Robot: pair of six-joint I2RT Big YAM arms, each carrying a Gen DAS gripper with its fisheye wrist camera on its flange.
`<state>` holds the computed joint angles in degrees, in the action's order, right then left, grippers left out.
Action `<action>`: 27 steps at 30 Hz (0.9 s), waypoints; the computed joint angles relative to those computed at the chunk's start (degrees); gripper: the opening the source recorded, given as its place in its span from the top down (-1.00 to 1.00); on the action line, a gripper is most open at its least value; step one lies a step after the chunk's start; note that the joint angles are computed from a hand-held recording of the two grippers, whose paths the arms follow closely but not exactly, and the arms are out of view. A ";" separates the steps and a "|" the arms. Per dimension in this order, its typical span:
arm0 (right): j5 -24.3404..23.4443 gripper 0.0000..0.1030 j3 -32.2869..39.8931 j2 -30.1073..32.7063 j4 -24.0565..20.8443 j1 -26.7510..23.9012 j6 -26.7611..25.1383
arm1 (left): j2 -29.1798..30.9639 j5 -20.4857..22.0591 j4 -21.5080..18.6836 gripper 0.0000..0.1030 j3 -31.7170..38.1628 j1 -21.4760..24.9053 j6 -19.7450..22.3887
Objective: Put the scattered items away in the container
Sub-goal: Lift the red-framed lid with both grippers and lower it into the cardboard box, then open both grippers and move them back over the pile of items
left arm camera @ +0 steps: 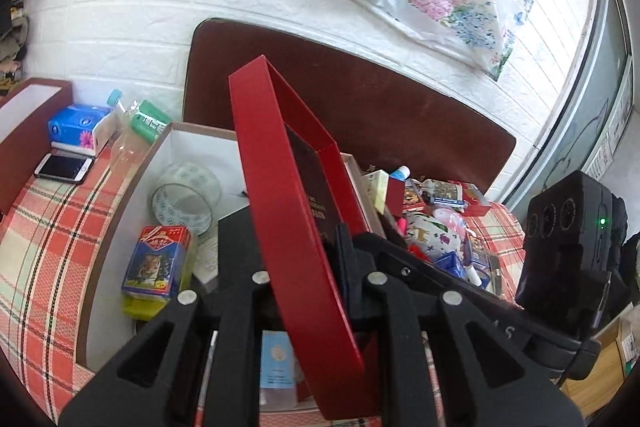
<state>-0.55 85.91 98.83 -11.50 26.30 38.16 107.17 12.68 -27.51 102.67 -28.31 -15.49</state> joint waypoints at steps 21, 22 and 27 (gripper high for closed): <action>8.25 0.82 -17.34 -14.83 0.99 -0.71 12.08 | -7.59 -6.91 -0.62 -0.83 -7.89 -2.83 -3.71; 8.99 0.82 -19.39 -17.17 1.12 -0.83 12.48 | -8.24 -7.08 -0.58 -0.83 -8.40 -3.72 -3.75; 12.78 0.82 -27.46 -27.23 0.36 -1.54 14.81 | -10.63 -8.14 -0.86 -0.83 -9.63 -8.17 -3.76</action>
